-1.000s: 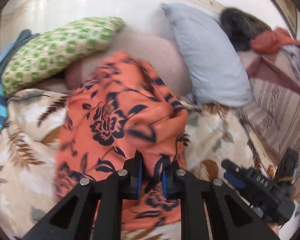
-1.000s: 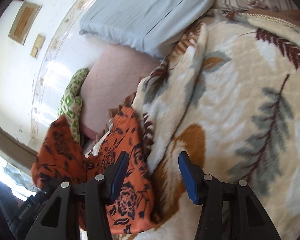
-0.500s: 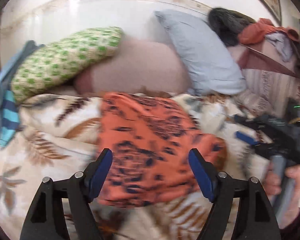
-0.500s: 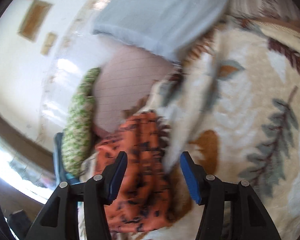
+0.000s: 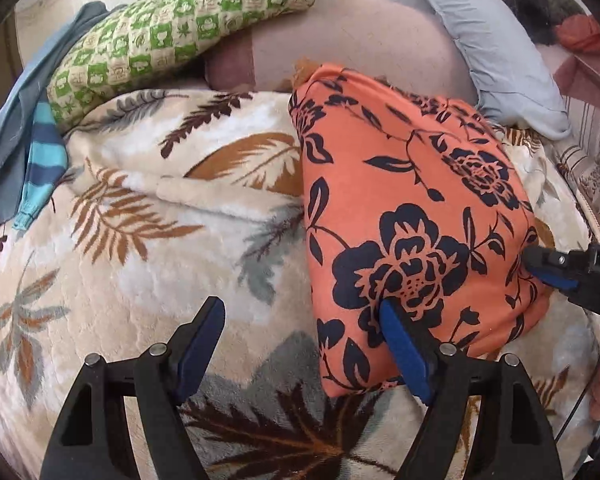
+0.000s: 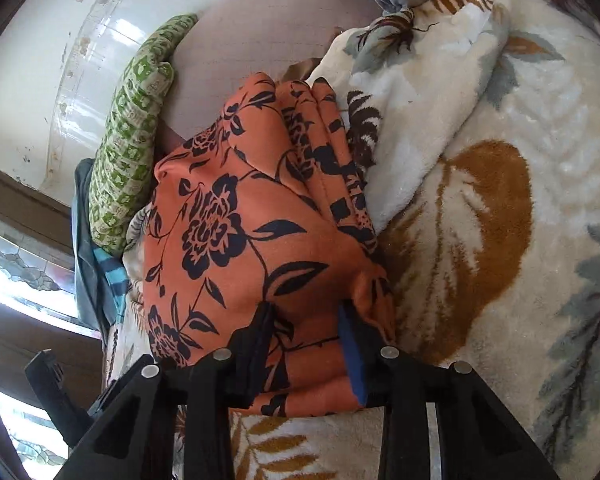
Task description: Fold small clothes
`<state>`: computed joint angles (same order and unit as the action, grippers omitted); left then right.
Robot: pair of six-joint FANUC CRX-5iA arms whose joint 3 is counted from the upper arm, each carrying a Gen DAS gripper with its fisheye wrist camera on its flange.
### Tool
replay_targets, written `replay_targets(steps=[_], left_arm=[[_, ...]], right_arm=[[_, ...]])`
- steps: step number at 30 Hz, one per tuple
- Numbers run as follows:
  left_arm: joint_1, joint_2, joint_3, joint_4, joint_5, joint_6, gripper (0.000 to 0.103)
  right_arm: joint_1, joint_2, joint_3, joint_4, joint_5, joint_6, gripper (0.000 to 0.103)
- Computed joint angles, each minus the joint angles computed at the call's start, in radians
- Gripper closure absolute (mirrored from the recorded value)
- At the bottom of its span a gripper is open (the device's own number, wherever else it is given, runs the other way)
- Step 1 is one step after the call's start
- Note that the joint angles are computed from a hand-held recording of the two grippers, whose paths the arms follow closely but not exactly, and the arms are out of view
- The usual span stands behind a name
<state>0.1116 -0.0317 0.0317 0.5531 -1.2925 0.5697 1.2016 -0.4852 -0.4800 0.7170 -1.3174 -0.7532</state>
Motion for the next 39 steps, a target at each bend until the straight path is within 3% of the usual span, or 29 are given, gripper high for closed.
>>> replay_targets(steps=[4,8,13,19,23,25,28,35,39], left_arm=[[0.007,-0.036,-0.044,0.076,0.054,-0.041,0.022],[0.022,-0.064,-0.078,0.145,0.09,-0.082,0.022],[0.014,-0.06,-0.068,0.142,0.11,-0.067,0.022],[0.0,-0.057,-0.069,0.124,0.142,-0.058,0.022],[-0.009,-0.056,-0.069,0.106,0.142,-0.05,0.022],[-0.027,-0.045,-0.044,0.044,0.125,-0.024,0.022],[-0.047,-0.009,0.002,-0.032,0.063,0.028,0.022],[-0.02,0.008,0.014,0.054,0.04,0.04,0.022],[-0.013,0.04,0.049,0.054,0.012,0.083,0.022]], right_arm=[[0.014,0.062,0.069,-0.004,-0.081,0.065,0.067],[0.06,0.093,0.08,0.141,-0.164,0.088,0.065],[0.053,0.111,0.069,0.212,-0.17,0.071,0.065],[0.044,0.115,0.078,0.194,-0.157,0.085,0.065],[0.04,0.112,0.071,0.191,-0.142,0.071,0.065],[0.033,0.114,0.075,0.166,-0.134,0.077,0.065],[-0.027,0.114,0.101,-0.008,-0.067,0.126,0.062],[0.025,0.117,0.096,0.145,-0.163,0.094,0.063],[-0.103,0.134,0.142,0.141,-0.095,0.182,0.062]])
